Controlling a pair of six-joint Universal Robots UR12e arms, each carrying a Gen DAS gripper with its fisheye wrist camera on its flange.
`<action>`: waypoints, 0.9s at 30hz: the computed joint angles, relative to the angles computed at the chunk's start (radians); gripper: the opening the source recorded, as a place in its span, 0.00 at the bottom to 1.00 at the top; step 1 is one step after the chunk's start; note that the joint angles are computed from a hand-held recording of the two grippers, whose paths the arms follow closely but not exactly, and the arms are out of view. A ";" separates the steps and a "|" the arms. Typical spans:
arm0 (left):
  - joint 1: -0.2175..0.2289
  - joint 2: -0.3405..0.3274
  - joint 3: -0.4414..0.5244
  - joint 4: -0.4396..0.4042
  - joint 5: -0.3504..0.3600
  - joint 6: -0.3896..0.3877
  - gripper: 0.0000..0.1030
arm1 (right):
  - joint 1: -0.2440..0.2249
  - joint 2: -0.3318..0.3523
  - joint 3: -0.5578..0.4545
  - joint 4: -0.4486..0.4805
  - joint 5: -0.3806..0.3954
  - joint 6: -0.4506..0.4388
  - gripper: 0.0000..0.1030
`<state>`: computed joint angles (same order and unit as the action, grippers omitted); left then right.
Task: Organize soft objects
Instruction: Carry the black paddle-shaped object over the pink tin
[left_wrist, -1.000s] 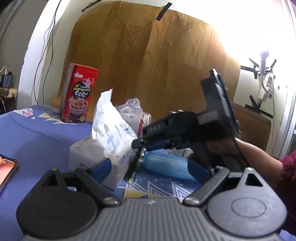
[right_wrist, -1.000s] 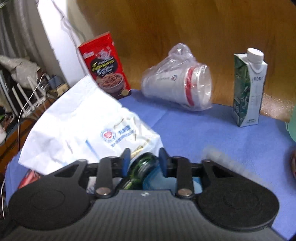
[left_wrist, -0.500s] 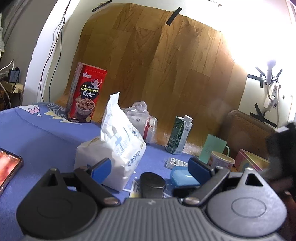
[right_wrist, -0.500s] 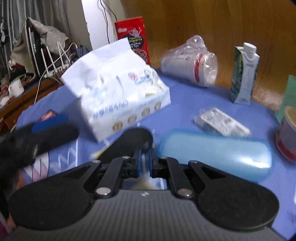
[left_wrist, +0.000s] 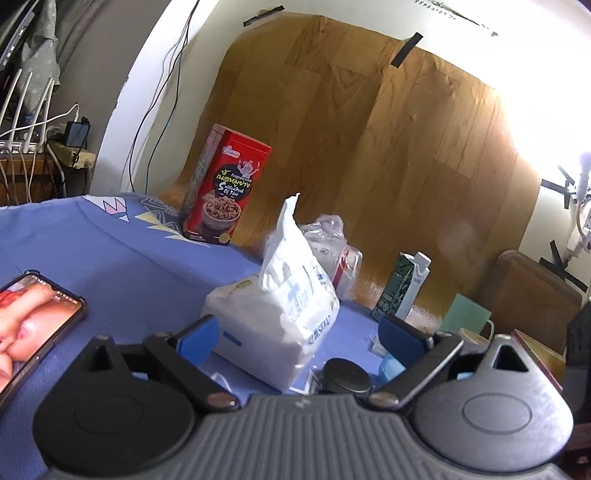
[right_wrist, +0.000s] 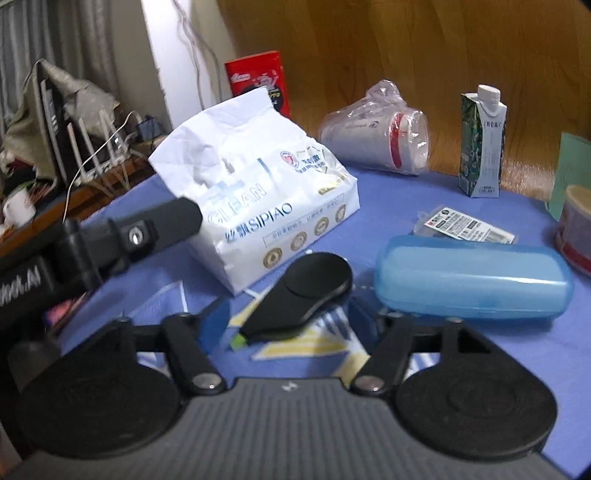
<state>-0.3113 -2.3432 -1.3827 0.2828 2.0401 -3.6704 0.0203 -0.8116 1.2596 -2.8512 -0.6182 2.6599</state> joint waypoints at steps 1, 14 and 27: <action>-0.001 -0.001 0.002 -0.002 0.001 0.008 0.94 | 0.003 0.000 0.001 -0.002 -0.003 0.005 0.72; -0.019 -0.021 0.038 0.004 -0.019 0.209 0.97 | -0.046 -0.032 0.095 -0.106 -0.068 -0.025 0.18; 0.009 -0.002 0.110 -0.312 -0.664 0.299 0.97 | -0.210 -0.083 0.319 -0.441 -0.146 0.123 0.12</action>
